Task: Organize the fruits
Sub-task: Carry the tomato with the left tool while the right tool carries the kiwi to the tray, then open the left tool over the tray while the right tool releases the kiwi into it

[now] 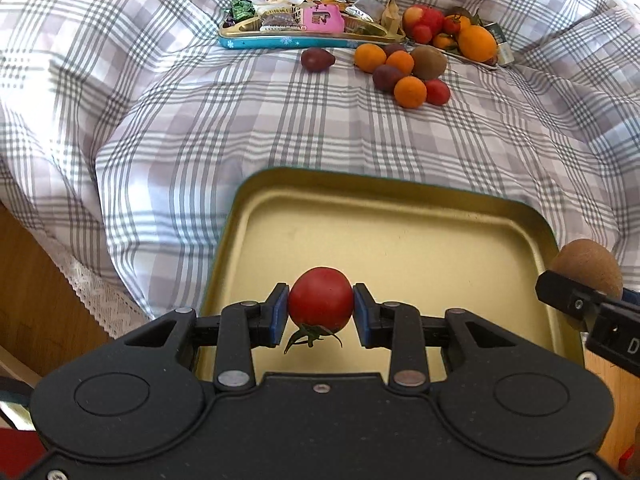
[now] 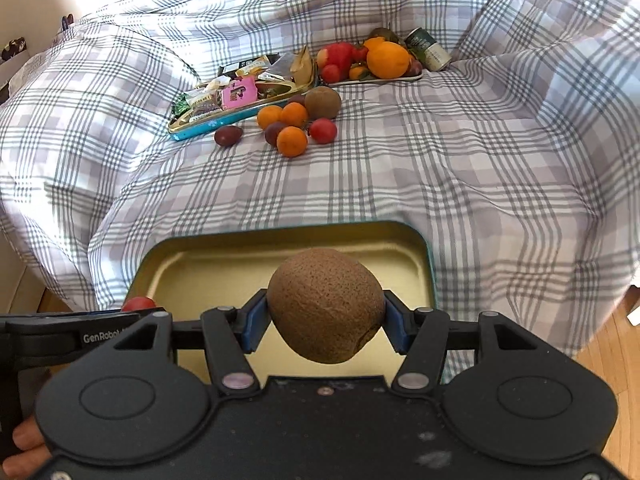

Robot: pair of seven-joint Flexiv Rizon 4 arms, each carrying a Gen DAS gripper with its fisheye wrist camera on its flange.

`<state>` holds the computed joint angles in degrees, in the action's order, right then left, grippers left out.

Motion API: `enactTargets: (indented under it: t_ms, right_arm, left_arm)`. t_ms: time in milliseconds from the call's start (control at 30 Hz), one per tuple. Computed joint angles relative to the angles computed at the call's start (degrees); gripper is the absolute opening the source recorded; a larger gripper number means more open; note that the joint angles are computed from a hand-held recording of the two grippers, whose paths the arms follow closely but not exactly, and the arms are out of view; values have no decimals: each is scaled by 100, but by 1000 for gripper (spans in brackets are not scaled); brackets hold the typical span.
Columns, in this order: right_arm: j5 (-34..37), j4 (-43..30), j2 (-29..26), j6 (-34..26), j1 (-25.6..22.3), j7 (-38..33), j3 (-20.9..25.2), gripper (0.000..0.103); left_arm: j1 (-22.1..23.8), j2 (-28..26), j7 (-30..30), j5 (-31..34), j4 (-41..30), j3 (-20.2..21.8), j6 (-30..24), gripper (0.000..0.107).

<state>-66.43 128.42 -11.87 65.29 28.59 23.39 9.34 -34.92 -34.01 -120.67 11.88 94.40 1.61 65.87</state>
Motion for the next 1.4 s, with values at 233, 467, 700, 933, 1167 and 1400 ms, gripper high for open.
enactTargets:
  t_ms: [233,467,700,933,1167,1400]
  right_arm:
    - [372,72,30,-168,108,-160,106,61]
    - [583,30,-49,-210,213,-452,143,61]
    - [837,73,-46,-217,274,-415,130,61]
    - [1138,73,-93,-179,295,-534,147,61]
    - [1304,40,-111,-198,342,-719,134,61]
    - [1402,40,-128,-153,356,-847,118,61]
  left_arm:
    - [-141,3,-96,155,1,76,-125,42]
    - [-149,46,-270,252,-5,90,-304,42]
    - [-117,57,-138,342,-58,-27,-559,43]
    - [-142,57,-141,441,-141,-25,-746,43]
    - [-62,71,-256,382,-127,-69,-836,43]
    - [-59,93,-288,391,-87,-69,-789,43]
